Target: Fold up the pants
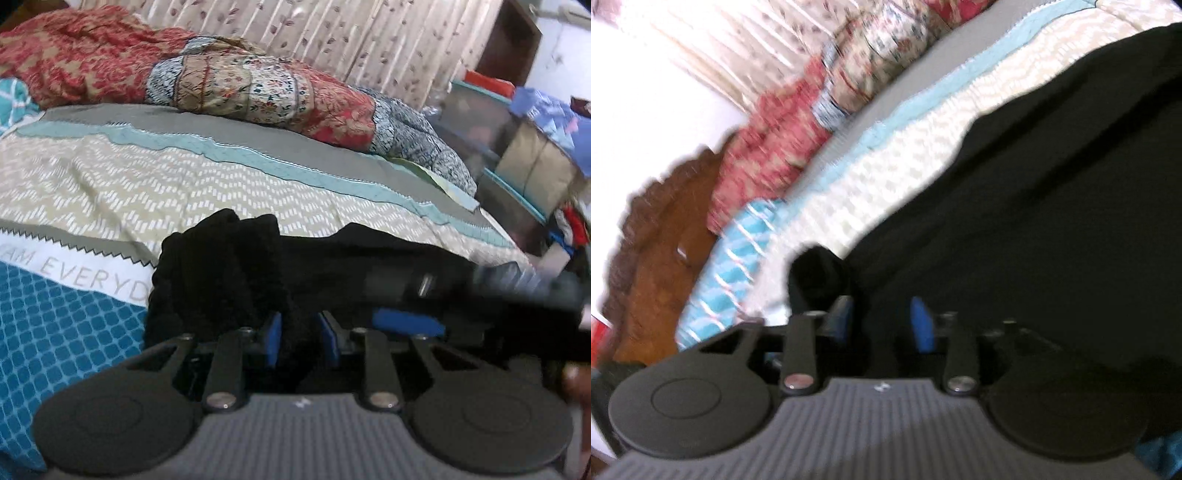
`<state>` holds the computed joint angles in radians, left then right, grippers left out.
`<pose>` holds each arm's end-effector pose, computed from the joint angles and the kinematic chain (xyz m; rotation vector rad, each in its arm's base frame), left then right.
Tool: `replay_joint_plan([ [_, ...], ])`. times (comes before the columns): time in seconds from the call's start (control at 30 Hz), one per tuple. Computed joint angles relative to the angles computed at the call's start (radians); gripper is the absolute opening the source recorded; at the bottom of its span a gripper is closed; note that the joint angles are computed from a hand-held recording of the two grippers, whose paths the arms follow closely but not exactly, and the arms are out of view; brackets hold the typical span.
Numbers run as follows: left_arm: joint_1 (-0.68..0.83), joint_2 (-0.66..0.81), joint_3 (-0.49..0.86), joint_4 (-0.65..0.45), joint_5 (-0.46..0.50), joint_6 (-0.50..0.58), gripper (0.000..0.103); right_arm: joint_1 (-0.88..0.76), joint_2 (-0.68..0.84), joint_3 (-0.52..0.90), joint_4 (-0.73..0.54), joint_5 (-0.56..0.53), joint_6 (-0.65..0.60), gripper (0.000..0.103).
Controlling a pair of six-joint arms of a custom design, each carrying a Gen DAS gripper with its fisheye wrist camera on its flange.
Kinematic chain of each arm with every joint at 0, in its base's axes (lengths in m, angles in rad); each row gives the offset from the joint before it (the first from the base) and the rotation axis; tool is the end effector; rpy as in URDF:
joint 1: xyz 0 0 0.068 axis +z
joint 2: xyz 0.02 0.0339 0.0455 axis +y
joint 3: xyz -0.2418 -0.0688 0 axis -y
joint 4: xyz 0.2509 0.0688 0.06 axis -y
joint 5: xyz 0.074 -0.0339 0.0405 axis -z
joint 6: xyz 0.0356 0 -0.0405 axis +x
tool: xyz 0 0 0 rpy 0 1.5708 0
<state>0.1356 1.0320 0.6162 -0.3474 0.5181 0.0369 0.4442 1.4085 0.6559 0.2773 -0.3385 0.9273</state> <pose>0.2258 0.0130 0.2021 0.1435 2.2599 -0.5112 0.2665 0.1399 0.1752 0.3073 2.2177 1.1547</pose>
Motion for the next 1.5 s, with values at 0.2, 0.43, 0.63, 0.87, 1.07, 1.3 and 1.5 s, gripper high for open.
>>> replay_joint_plan([
  [0.2, 0.053, -0.006, 0.013, -0.059, 0.074, 0.054, 0.022, 0.030, 0.232, 0.225, -0.032, -0.123, -0.045, 0.088],
  [0.43, 0.180, -0.053, 0.082, -0.285, 0.267, 0.224, 0.040, 0.060, 0.444, 0.497, -0.250, -0.234, -0.122, 0.032],
  [0.63, 0.365, -0.022, 0.158, -0.415, 0.389, 0.247, 0.045, -0.048, 0.201, 0.329, -0.235, -0.242, -0.207, 0.027],
  [0.87, 0.241, 0.078, 0.188, -0.220, 0.298, -0.019, 0.045, -0.200, 0.067, 0.304, -0.473, -0.164, -0.440, 0.028],
  [1.07, 0.004, 0.125, 0.161, -0.122, 0.143, -0.077, 0.043, -0.182, 0.023, 0.259, -0.526, 0.206, -0.534, 0.061],
  [1.3, -0.184, 0.083, 0.090, -0.115, -0.042, -0.041, 0.043, -0.160, -0.184, 0.107, -0.385, 0.179, -0.439, 0.060],
  [1.5, -0.209, 0.093, 0.086, -0.123, -0.086, -0.020, 0.044, -0.096, -0.170, 0.078, -0.362, 0.062, -0.492, 0.048],
])
